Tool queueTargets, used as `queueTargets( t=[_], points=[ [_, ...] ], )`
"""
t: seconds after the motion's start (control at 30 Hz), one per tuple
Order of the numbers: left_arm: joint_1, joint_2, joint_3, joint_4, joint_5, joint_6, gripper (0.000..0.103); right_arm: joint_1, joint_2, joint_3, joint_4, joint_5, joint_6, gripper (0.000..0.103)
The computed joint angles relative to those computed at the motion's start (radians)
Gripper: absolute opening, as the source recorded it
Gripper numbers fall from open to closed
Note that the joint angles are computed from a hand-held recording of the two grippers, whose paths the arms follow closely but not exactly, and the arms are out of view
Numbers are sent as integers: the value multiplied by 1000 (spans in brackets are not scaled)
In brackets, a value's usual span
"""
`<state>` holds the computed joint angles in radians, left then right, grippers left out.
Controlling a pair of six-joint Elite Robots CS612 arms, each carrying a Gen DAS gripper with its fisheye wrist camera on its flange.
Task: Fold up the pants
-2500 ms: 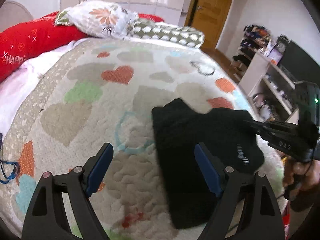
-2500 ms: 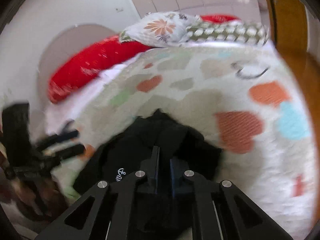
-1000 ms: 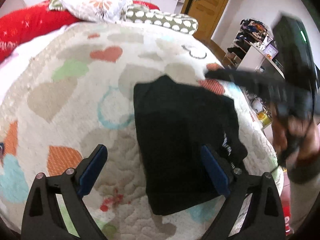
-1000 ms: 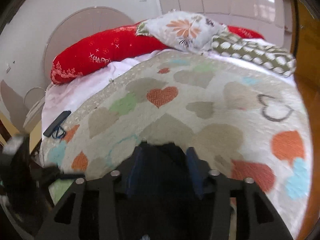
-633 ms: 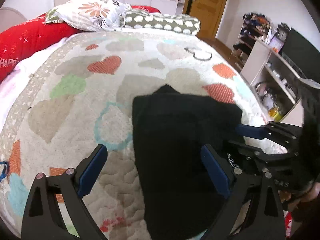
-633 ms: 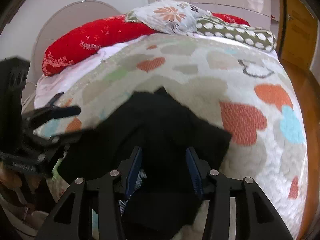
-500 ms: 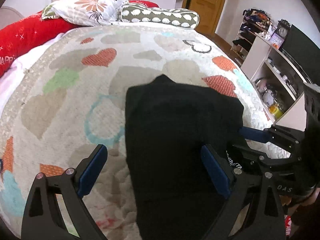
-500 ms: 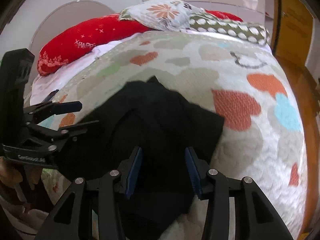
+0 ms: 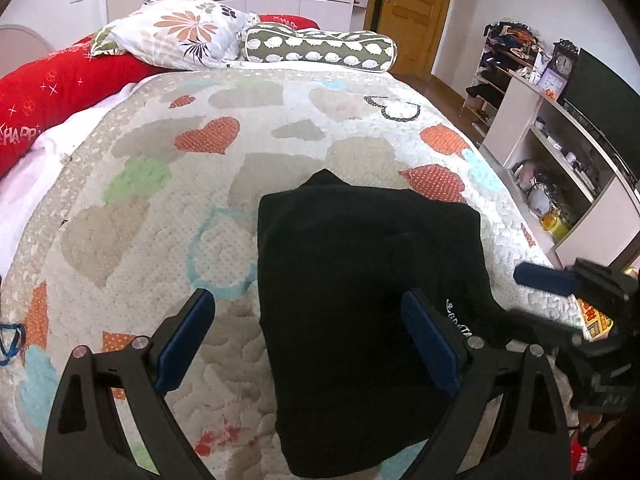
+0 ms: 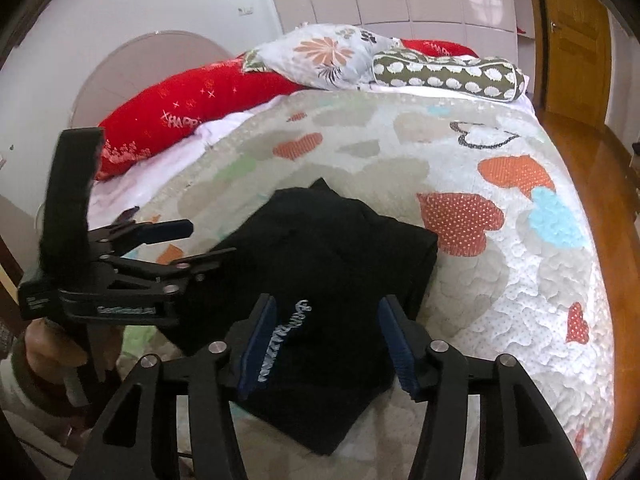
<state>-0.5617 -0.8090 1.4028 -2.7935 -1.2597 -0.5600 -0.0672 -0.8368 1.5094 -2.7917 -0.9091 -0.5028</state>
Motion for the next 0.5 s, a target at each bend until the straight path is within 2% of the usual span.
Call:
queueTargets(
  t=[0.13,0.37,0.5],
  points=[
    [-2,6,-4,8,-6,-9,95,4,-6,20,4,-19,-17,56],
    [-7,28,-19,29,-33,-16,95,10,19,24,-11,-93,18,56],
    [-7,36,-21,20,-50,-23,96,3,30,34,-34,-76,54,59]
  ],
)
